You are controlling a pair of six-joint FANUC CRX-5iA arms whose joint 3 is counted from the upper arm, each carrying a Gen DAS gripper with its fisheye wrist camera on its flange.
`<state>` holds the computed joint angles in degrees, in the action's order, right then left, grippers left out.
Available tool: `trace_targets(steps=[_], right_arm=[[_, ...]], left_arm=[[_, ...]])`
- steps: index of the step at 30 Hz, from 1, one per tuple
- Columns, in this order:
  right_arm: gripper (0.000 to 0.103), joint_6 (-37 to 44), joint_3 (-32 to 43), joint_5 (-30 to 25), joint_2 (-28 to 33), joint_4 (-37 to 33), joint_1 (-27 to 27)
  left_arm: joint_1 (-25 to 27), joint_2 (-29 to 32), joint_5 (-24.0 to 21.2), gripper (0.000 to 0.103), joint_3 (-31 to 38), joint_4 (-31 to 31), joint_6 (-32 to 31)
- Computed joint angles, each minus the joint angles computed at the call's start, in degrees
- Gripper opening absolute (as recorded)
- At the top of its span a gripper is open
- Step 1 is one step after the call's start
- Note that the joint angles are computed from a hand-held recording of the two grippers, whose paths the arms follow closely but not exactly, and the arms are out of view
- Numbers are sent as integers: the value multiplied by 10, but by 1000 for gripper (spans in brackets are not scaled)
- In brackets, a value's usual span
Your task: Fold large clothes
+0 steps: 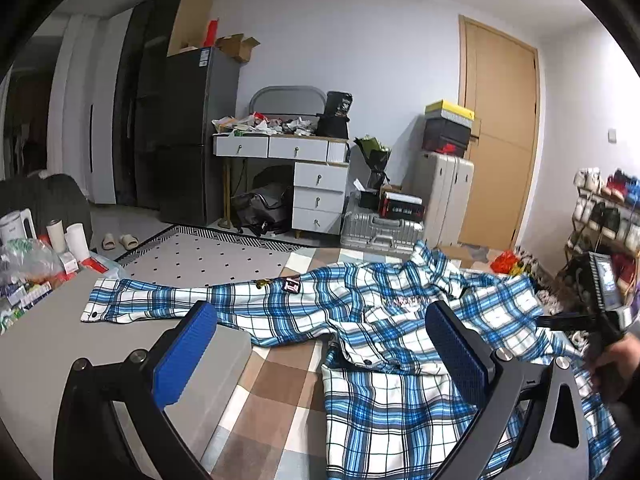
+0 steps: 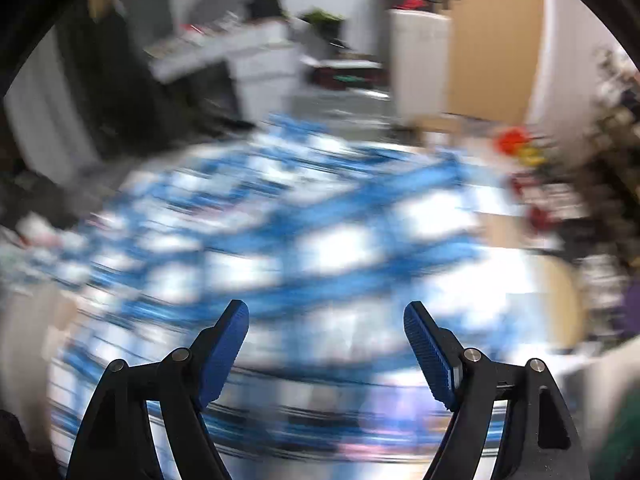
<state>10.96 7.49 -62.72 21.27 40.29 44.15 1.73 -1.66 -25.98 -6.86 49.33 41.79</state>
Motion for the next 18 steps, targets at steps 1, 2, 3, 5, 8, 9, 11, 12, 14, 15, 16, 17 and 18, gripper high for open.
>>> trace_targets(steps=[1, 2, 3, 5, 8, 9, 11, 12, 14, 15, 16, 17, 18], right_arm=[[80, 13, -3, -30, -2, -11, -4], [80, 25, -9, -57, -4, -26, -10], [80, 36, -15, -63, -7, -41, -14], [78, 66, -25, -67, -12, -79, -25], [74, 90, -30, -81, -5, -89, -29], [70, 95, -32, -85, -3, -89, -31], [56, 105, -37, -79, -4, -106, -37], [45, 111, -40, -74, -5, -116, -40], [36, 99, -58, -58, -12, -107, -41], [18, 94, -66, -58, -21, -109, -41], [8, 92, -65, -60, -22, -118, -43], [4, 84, -67, -57, -28, -127, -44], [3, 75, -72, -48, -33, -137, -46]], left_arm=[[-1, 0, -3, 102, 2, -8, 4], [-2, 2, -11, 102, 5, -17, 8], [-3, 4, -15, 102, 11, -34, 15], [-7, 6, -19, 102, 17, -62, 22], [-10, 11, -37, 102, 31, -99, 31], [-11, 13, -45, 102, 37, -115, 40], [-12, 19, -58, 102, 49, -144, 53], [-15, 17, -59, 102, 51, -157, 62], [-16, 18, -60, 102, 57, -177, 74], [-17, 18, -61, 102, 60, -188, 81], [-16, 19, -62, 102, 64, -196, 90], [-17, 20, -60, 102, 69, -217, 123], [-18, 22, -63, 102, 75, -230, 143]])
